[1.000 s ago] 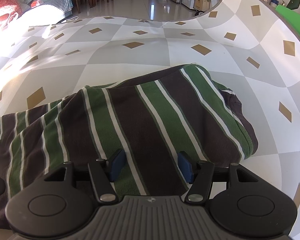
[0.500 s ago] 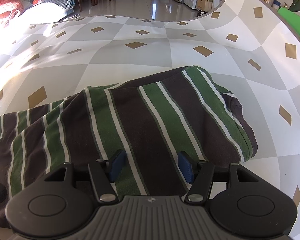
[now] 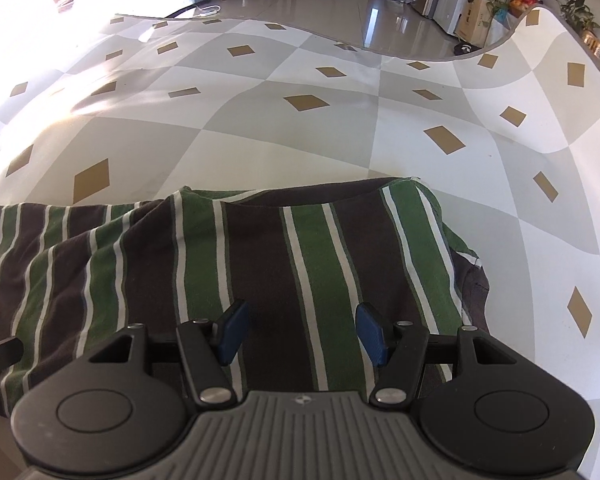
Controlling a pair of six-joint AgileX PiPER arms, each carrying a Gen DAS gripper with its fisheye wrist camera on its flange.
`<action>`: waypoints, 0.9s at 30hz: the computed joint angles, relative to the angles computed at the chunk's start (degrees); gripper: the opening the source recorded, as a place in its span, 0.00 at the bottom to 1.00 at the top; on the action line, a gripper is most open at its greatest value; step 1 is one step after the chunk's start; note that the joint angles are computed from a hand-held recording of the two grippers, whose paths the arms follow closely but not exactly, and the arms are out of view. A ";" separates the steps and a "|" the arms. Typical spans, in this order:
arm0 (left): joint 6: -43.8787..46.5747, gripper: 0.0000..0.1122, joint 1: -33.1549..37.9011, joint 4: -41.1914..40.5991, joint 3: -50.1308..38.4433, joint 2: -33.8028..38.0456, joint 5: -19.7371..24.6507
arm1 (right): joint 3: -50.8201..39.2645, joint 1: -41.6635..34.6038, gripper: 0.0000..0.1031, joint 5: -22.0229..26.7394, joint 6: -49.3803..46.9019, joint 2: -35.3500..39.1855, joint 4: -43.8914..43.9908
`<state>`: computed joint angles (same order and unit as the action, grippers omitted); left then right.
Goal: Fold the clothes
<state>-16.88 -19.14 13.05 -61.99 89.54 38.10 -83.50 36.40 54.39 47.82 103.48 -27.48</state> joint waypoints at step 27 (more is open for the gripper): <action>6.04 0.92 7.00 -5.28 -7.21 9.91 -4.91 | 15.04 -8.20 0.57 -6.89 -25.13 -10.64 14.41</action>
